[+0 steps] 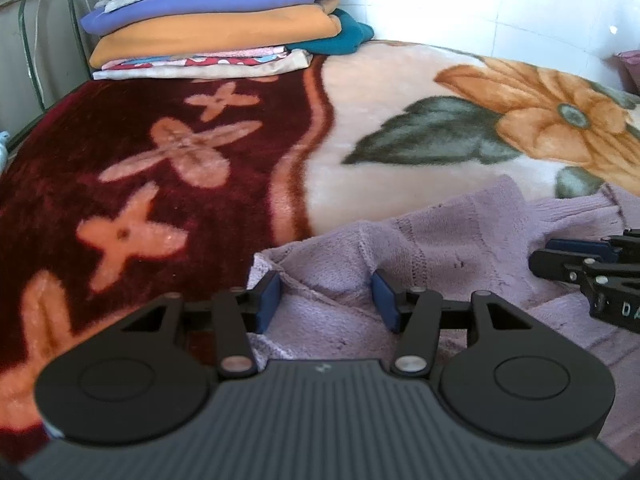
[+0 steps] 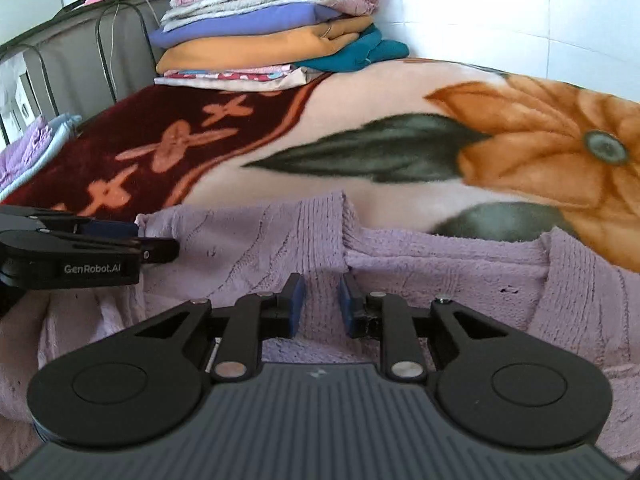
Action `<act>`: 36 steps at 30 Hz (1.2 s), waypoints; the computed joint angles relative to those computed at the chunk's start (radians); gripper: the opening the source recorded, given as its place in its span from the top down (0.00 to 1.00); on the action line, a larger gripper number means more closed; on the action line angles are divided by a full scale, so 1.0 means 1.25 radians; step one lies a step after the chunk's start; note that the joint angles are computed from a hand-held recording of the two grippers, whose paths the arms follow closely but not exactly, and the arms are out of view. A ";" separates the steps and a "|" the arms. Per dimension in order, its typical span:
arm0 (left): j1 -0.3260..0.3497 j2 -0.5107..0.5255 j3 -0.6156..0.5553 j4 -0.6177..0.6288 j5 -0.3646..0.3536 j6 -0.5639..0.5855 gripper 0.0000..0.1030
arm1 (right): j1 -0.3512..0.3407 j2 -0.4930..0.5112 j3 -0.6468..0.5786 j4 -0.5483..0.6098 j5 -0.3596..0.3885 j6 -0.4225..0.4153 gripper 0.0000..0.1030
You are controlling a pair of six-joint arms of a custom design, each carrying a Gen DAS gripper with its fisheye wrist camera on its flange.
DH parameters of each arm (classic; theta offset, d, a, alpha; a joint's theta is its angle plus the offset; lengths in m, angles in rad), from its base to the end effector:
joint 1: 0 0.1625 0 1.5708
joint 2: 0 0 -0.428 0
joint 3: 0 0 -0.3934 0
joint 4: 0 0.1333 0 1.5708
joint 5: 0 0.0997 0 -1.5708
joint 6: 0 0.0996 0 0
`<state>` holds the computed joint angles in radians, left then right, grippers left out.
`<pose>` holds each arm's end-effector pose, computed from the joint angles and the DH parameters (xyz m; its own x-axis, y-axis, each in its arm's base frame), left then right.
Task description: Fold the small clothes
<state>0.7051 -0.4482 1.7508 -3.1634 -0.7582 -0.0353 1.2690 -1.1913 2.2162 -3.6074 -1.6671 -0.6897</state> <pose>-0.3275 -0.5488 -0.0685 -0.6291 0.3669 -0.6852 0.7080 0.6344 -0.3103 -0.0304 -0.5139 0.2558 -0.8148 -0.0340 0.5788 -0.4677 0.6285 -0.6215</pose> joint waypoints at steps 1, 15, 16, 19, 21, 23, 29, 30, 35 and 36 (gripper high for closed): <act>0.000 -0.012 0.009 0.004 -0.014 -0.006 0.49 | 0.004 -0.004 0.005 -0.008 -0.003 0.015 0.68; -0.086 -0.176 0.191 0.017 -0.102 -0.128 0.49 | 0.039 -0.197 0.193 -0.049 0.038 0.155 0.43; -0.093 -0.185 0.204 0.015 -0.101 -0.141 0.49 | 0.046 -0.207 0.209 -0.060 0.031 0.158 0.42; -0.112 -0.216 0.245 0.014 -0.104 -0.179 0.49 | 0.063 -0.233 0.250 -0.091 0.017 0.186 0.41; -0.122 -0.236 0.268 0.026 -0.105 -0.200 0.49 | 0.073 -0.253 0.274 -0.093 0.012 0.203 0.40; -0.131 -0.259 0.293 0.037 -0.105 -0.225 0.49 | 0.087 -0.267 0.296 -0.100 0.001 0.208 0.37; -0.145 -0.314 0.350 0.089 -0.085 -0.301 0.49 | 0.120 -0.274 0.343 -0.131 -0.034 0.215 0.35; -0.144 -0.322 0.358 0.099 -0.084 -0.311 0.49 | 0.126 -0.272 0.349 -0.135 -0.040 0.219 0.35; -0.140 -0.349 0.387 0.146 -0.074 -0.354 0.49 | 0.147 -0.261 0.358 -0.119 -0.062 0.227 0.35; -0.141 -0.351 0.392 0.151 -0.071 -0.362 0.49 | 0.155 -0.257 0.356 -0.110 -0.069 0.227 0.34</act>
<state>0.5293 -0.8870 2.2410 -2.9747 -0.8474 -0.4874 1.4634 -1.5125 2.6608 -3.7448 -1.7529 -0.4065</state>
